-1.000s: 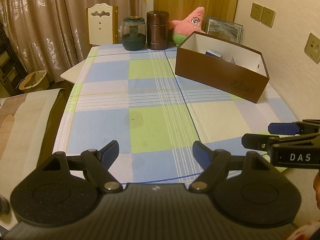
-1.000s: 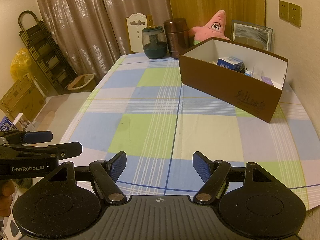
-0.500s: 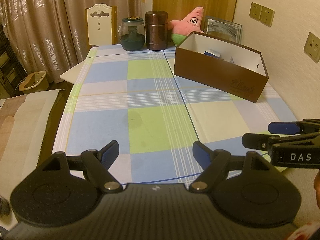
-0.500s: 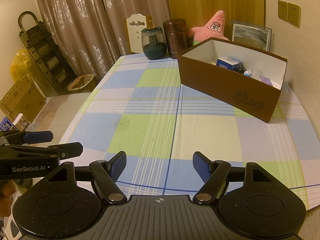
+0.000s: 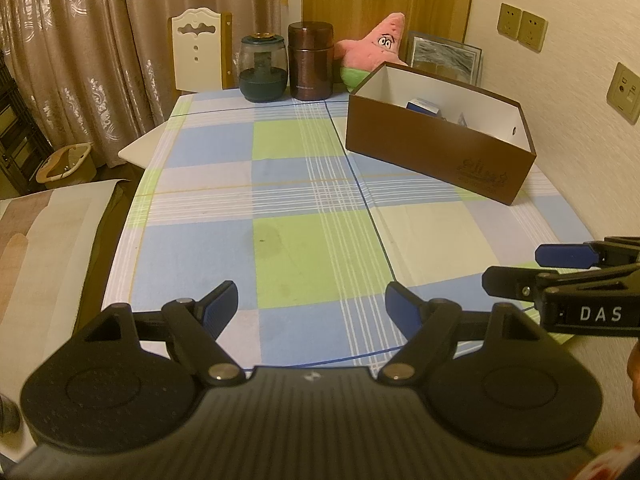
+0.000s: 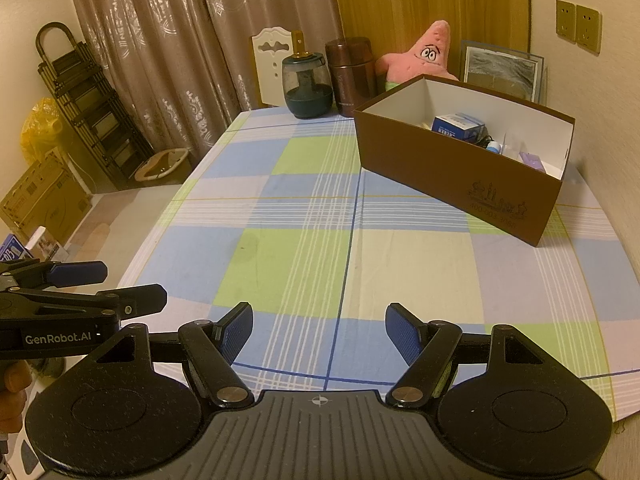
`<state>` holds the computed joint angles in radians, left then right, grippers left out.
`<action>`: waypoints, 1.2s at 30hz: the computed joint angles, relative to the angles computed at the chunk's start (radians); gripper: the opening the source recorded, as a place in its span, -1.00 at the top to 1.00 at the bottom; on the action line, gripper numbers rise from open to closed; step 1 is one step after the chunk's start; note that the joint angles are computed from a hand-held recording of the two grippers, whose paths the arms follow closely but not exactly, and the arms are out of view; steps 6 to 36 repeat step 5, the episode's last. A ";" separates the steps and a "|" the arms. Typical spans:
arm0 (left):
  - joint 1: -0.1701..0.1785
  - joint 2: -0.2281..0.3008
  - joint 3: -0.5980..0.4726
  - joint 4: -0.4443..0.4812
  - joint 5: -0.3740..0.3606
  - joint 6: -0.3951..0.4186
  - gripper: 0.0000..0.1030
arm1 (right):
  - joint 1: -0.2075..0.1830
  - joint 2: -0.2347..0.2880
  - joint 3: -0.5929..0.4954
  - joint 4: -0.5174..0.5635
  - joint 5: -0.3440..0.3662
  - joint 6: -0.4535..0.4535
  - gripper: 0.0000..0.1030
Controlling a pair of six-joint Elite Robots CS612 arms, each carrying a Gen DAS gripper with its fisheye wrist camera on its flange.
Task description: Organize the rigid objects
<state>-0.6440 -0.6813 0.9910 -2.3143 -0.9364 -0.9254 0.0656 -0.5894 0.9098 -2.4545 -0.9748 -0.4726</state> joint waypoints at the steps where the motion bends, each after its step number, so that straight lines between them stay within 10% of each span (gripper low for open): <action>1: 0.000 0.001 -0.002 -0.001 0.002 0.003 -0.53 | 0.000 0.000 0.000 0.000 0.000 0.000 -0.42; 36: 0.002 0.010 -0.018 0.004 -0.013 0.010 -0.51 | -0.001 0.008 -0.020 0.012 -0.003 0.007 -0.42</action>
